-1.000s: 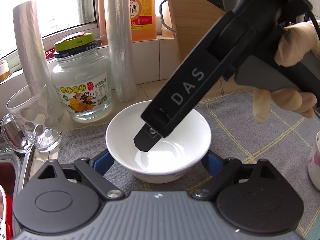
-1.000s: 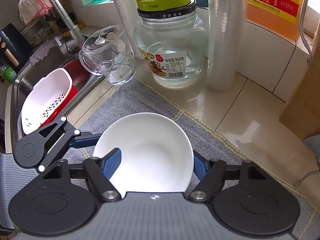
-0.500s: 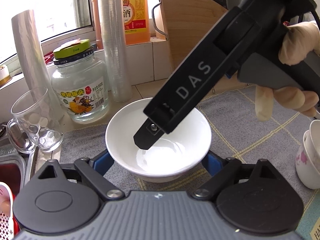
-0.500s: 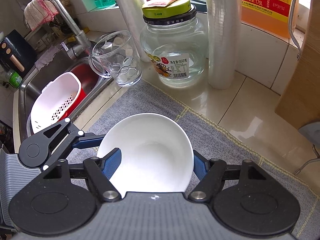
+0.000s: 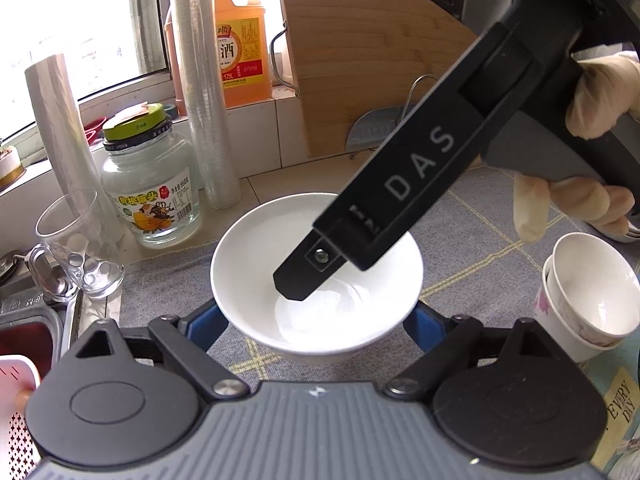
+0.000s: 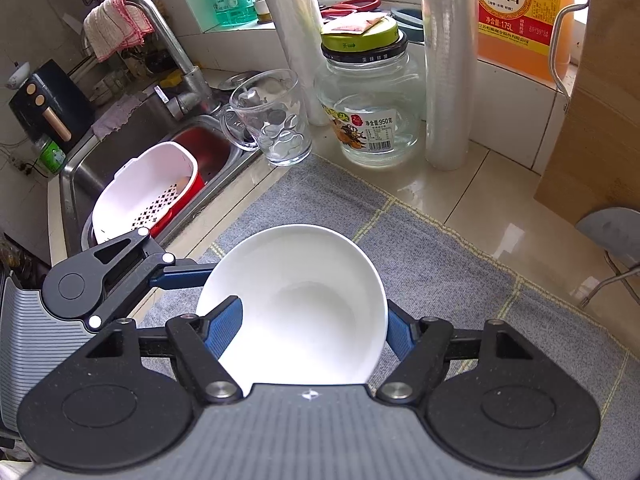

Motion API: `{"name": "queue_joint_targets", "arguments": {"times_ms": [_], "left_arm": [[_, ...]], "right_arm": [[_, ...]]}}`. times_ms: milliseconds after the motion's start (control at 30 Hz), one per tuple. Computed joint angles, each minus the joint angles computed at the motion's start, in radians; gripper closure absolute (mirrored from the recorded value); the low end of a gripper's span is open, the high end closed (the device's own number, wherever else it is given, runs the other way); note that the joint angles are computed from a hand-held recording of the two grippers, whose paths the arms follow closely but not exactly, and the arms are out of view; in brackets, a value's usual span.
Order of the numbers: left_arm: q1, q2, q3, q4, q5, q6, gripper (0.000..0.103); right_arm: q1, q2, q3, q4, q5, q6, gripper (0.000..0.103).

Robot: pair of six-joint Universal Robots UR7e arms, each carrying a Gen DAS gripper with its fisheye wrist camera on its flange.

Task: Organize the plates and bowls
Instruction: 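Lift the white bowl with the right tool and carry it toward the nested bowls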

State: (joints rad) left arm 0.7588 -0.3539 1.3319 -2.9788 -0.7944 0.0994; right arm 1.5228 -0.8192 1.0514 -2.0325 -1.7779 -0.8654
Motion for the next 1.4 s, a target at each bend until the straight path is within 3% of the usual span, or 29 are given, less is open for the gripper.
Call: {"name": "queue_joint_targets", "arguments": {"times_ms": [667, 1400], "left_arm": [[-0.094, -0.029, 0.058, 0.084, -0.015, -0.088, 0.01], [-0.149, 0.089, -0.109, 0.153, -0.112, -0.05, 0.01]], "right_arm": [[-0.036, -0.21, 0.23, -0.063, 0.021, -0.059, 0.024], [-0.121, -0.373, 0.331, -0.127, 0.057, -0.068, 0.024]]}}
